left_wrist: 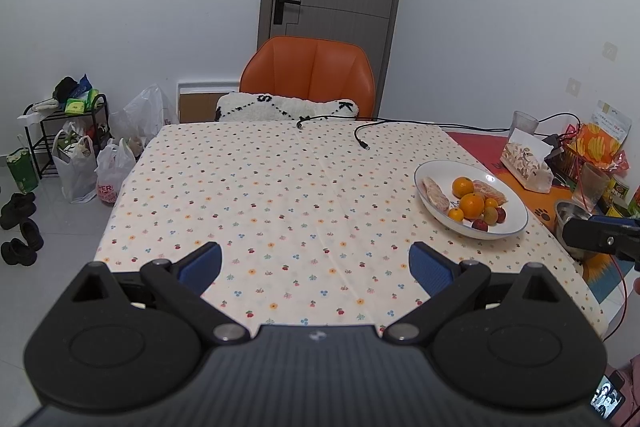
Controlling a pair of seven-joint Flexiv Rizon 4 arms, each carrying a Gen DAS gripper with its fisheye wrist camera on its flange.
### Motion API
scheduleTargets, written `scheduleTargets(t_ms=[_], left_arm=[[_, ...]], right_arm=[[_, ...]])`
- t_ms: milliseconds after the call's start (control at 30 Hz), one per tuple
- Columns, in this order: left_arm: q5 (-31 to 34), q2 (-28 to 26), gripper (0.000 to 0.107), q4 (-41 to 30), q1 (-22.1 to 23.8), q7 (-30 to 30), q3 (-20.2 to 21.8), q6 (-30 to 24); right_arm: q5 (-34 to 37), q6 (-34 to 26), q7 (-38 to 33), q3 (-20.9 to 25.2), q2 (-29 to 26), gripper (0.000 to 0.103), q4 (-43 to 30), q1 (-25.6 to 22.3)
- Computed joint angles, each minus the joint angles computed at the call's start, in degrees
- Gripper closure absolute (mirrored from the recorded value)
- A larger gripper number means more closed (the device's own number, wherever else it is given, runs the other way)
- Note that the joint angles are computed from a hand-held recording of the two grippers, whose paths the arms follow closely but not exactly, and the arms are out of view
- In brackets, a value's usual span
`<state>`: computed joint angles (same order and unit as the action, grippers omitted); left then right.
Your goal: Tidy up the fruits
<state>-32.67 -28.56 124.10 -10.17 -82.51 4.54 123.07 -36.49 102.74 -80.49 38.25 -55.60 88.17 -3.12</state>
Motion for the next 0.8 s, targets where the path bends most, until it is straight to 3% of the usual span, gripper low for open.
scheduleTargets(t_ms=[800], left_arm=[[1.1,-0.1,0.008,0.2,0.3,-0.3,-0.1,0.9]], right_arm=[[-0.1,-0.1,-0.4,0.5,-0.3,0.0,-0.1,-0.3]])
